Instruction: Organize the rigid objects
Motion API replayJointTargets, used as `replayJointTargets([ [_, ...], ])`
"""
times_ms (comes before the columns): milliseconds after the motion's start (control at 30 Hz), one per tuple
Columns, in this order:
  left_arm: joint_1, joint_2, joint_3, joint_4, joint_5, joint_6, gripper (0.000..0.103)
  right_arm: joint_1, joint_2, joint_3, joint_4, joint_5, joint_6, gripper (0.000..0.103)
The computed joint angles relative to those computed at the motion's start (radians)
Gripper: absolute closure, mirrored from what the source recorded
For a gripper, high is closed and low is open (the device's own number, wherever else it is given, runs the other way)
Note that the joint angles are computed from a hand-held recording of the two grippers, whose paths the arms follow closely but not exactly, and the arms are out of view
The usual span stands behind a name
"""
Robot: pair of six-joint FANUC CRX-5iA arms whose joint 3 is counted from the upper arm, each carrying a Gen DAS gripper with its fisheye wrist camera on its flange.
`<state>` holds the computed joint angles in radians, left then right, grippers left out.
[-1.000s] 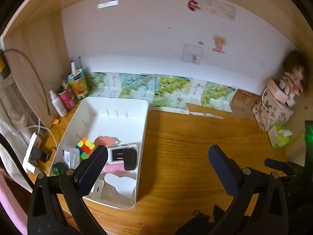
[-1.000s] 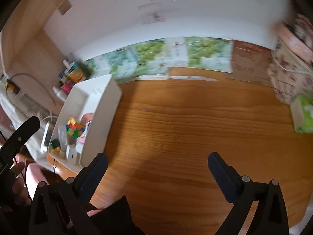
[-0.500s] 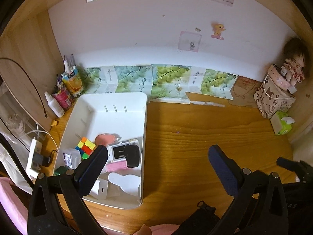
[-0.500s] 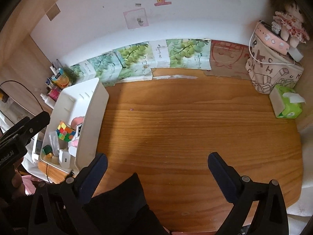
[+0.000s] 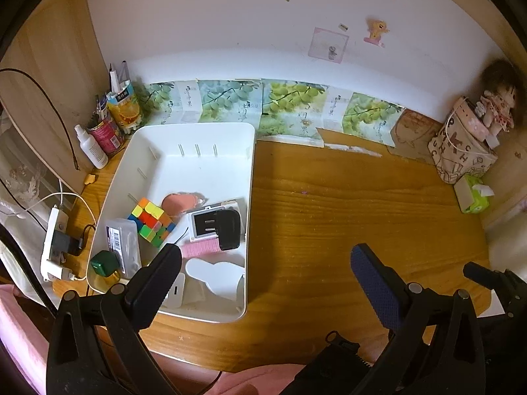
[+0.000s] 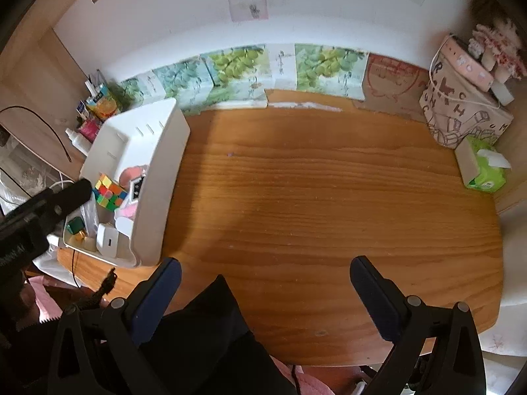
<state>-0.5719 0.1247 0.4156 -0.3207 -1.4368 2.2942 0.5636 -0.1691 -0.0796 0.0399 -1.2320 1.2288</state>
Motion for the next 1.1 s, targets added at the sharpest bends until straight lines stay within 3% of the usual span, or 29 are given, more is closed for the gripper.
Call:
replayJointTargets([
  [200, 0.011, -0.038, -0.048, 0.021, 0.06, 0.023, 0.001, 0.005, -0.019, -0.011, 0.0, 0.015, -0.025, 0.001],
  [467, 0.012, -0.037, -0.05, 0.023, 0.073, 0.008, 0.001, 0.014, -0.024, -0.022, 0.017, 0.033, -0.048, 0.001],
  [1100, -0.02, -0.025, -0.021, -0.033, 0.027, 0.013, 0.001, 0.019, -0.006, -0.008, -0.015, 0.008, -0.005, 0.001],
])
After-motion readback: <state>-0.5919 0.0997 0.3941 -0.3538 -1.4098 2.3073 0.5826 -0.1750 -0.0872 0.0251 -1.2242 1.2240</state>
